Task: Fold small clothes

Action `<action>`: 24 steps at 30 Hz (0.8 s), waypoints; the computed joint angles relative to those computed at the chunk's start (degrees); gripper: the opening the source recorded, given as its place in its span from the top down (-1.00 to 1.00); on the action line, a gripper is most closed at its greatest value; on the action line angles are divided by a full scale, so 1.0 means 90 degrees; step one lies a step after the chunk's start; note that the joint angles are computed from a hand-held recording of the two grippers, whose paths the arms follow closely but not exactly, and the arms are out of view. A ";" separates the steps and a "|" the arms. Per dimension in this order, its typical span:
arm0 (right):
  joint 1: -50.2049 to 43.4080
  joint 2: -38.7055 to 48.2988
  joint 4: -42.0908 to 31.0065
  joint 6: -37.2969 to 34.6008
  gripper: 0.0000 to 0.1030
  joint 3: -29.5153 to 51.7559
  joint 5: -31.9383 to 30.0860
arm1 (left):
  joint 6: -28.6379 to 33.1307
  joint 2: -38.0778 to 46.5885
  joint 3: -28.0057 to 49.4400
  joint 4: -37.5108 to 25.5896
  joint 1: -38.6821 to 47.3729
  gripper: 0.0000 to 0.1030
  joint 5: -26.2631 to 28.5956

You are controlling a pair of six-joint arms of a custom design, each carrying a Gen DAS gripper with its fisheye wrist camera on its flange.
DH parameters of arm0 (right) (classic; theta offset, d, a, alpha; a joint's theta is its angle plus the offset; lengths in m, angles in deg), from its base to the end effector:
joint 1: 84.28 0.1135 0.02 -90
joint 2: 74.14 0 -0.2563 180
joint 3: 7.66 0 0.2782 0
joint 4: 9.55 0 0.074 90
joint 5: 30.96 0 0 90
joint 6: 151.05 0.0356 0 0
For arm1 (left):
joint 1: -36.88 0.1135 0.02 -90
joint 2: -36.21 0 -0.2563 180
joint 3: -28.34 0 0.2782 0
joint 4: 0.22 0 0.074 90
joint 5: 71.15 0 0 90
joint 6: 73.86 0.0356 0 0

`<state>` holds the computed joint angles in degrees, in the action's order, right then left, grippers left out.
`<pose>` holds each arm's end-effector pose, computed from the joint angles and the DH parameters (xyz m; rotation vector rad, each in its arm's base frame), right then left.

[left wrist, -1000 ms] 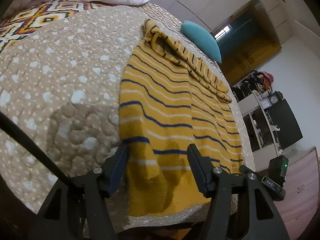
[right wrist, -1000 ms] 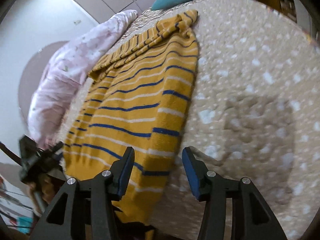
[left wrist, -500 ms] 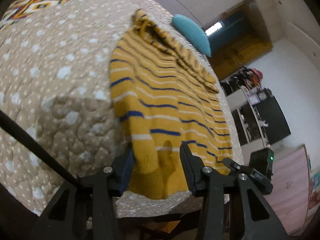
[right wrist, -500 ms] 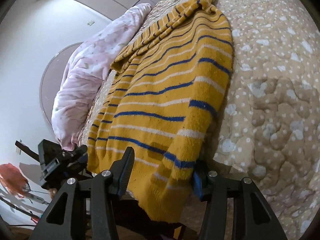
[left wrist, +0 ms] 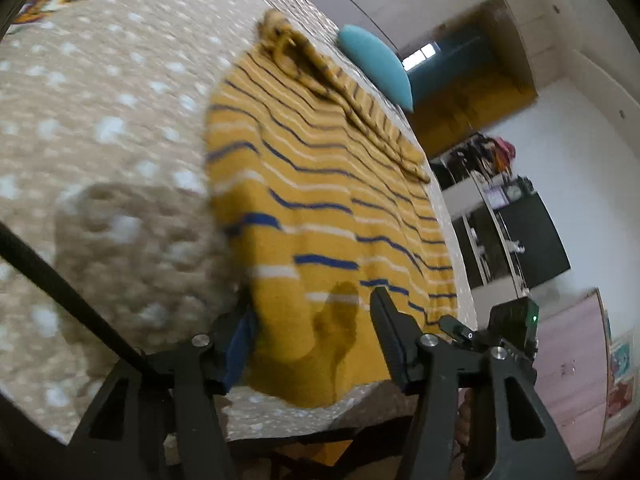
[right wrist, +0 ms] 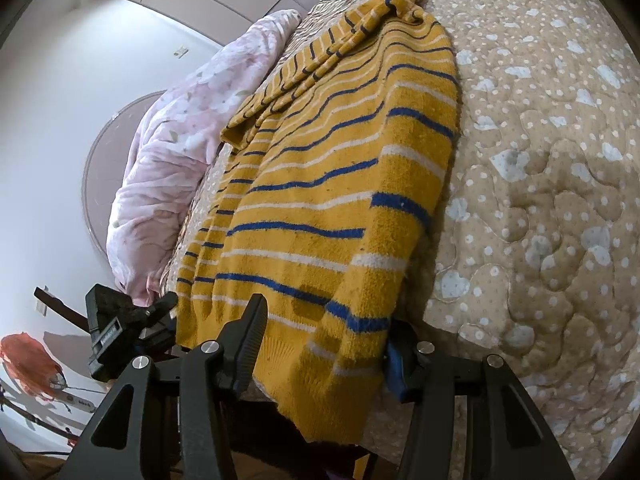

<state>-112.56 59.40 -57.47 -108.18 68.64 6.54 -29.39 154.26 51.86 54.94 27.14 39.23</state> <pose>0.2970 -0.1277 -0.0270 -0.2495 2.5128 1.1882 0.1966 -0.0463 -0.0057 -0.5350 2.3107 -0.8949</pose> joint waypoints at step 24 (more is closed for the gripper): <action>0.0090 -0.0671 0.0572 0.0213 0.81 -0.0644 0.0556 | -0.0336 -0.3861 -0.0530 -0.3499 -0.0851 0.85 -0.1550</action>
